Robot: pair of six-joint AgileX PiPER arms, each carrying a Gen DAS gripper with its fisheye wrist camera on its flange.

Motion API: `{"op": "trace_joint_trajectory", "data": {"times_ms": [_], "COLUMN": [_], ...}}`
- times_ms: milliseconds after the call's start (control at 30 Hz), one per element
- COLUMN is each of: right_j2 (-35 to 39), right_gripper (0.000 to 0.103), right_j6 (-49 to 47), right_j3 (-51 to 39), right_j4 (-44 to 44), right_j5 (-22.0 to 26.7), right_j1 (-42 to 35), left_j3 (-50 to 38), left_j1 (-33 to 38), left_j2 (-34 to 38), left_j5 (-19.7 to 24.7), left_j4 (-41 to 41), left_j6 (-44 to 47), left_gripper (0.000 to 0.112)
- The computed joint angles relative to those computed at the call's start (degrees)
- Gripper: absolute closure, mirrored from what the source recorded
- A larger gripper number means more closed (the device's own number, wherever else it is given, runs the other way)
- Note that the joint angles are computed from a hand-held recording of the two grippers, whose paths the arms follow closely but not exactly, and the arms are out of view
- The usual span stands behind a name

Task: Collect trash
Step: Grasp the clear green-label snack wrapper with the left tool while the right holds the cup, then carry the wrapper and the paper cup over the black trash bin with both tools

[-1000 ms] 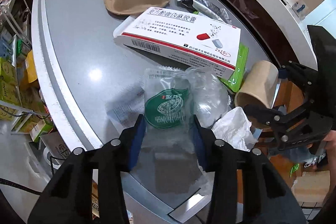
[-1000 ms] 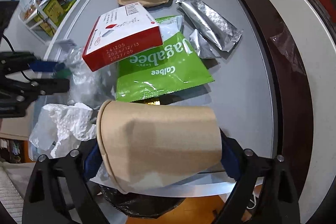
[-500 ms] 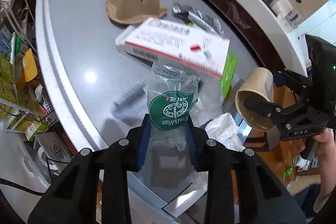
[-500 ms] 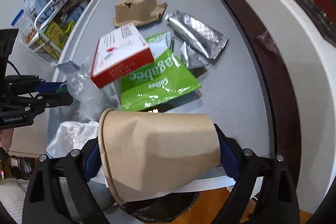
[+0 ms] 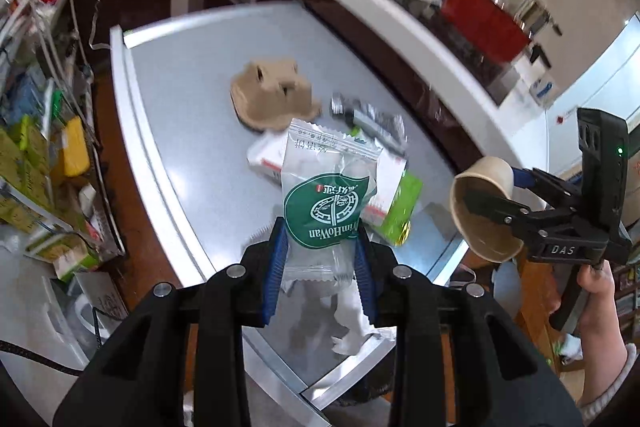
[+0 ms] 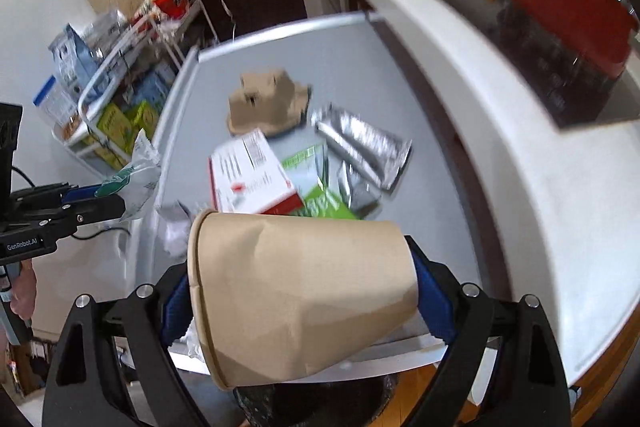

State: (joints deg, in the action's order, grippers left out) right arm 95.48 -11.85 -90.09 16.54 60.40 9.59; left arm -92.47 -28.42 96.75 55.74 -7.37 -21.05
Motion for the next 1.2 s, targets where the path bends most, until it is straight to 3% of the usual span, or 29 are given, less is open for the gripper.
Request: {"op": "trace_joint_trajectory", "data": {"times_ms": [300, 500, 633, 733, 1200], "right_j2": [-7.19, -13.70, -18.82, -22.46, -31.96], "right_gripper": [0.015, 0.015, 0.016, 0.024, 0.024], "right_j6": [5.10, 4.55, 2.85, 1.40, 0.71], "right_j3": [-5.04, -3.85, -0.50, 2.77, 16.10], "right_j4": [0.97, 2.80, 4.49, 6.02, 6.07], "right_j5": [-0.91, -0.34, 1.05, 2.79, 5.58], "right_j1": [-0.21, -1.62, -3.31, -5.04, -5.76], "left_j3": [-9.48, -12.80, -10.76, -8.12, -0.63], "left_j1": [-6.76, -12.86, -16.37, -19.97, -28.55], "left_j2": [-2.86, -4.18, -6.42, -8.11, -10.94], "left_j5": [5.10, 8.65, 9.17, 9.56, 10.18], "left_j4": [17.76, 25.79, 27.55, 28.82, 30.74], "left_j6": [-12.85, -17.12, -19.02, -21.10, -28.87], "left_gripper": [0.079, 0.079, 0.079, 0.079, 0.079]}}
